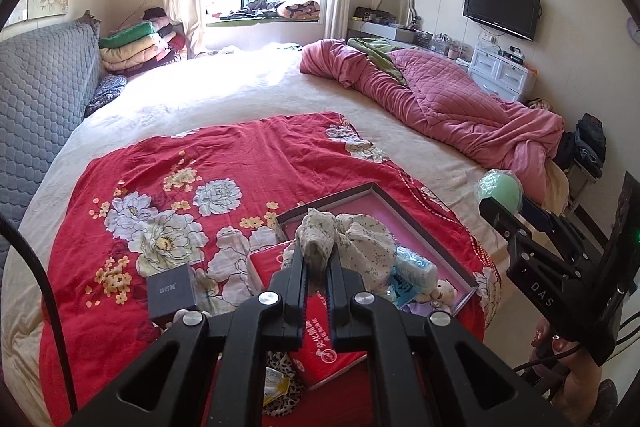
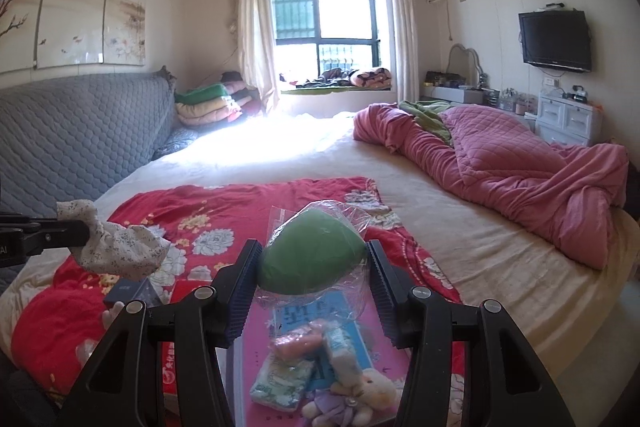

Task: Organize soft objects
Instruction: 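Carry the cloth with the left tool while the right tool carries the green ball to the tray, then lower the cloth with the left tool while the right tool lowers the green ball into the tray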

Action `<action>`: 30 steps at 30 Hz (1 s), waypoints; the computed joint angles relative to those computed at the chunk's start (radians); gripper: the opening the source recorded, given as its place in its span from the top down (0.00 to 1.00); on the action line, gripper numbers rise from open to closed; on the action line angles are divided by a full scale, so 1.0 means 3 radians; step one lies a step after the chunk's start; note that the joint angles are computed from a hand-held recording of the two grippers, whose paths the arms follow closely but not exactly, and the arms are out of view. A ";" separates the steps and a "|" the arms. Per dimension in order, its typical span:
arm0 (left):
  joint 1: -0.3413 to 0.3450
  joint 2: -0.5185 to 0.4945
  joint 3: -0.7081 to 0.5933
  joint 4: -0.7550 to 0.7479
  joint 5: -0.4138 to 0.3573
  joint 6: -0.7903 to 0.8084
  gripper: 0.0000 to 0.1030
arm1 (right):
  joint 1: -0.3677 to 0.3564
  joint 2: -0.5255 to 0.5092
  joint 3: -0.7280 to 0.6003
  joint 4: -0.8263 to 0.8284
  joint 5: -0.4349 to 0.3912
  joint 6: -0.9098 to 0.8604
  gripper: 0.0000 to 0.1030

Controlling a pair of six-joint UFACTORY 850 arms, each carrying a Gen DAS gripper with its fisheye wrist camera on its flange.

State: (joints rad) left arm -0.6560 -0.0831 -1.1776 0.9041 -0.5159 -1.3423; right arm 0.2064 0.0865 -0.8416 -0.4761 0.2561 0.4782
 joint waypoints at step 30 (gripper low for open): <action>0.0165 -0.1140 -0.0730 -0.0988 0.0129 0.0972 0.93 | -0.0072 -0.0332 -0.0102 -0.2312 -0.0076 0.1737 0.47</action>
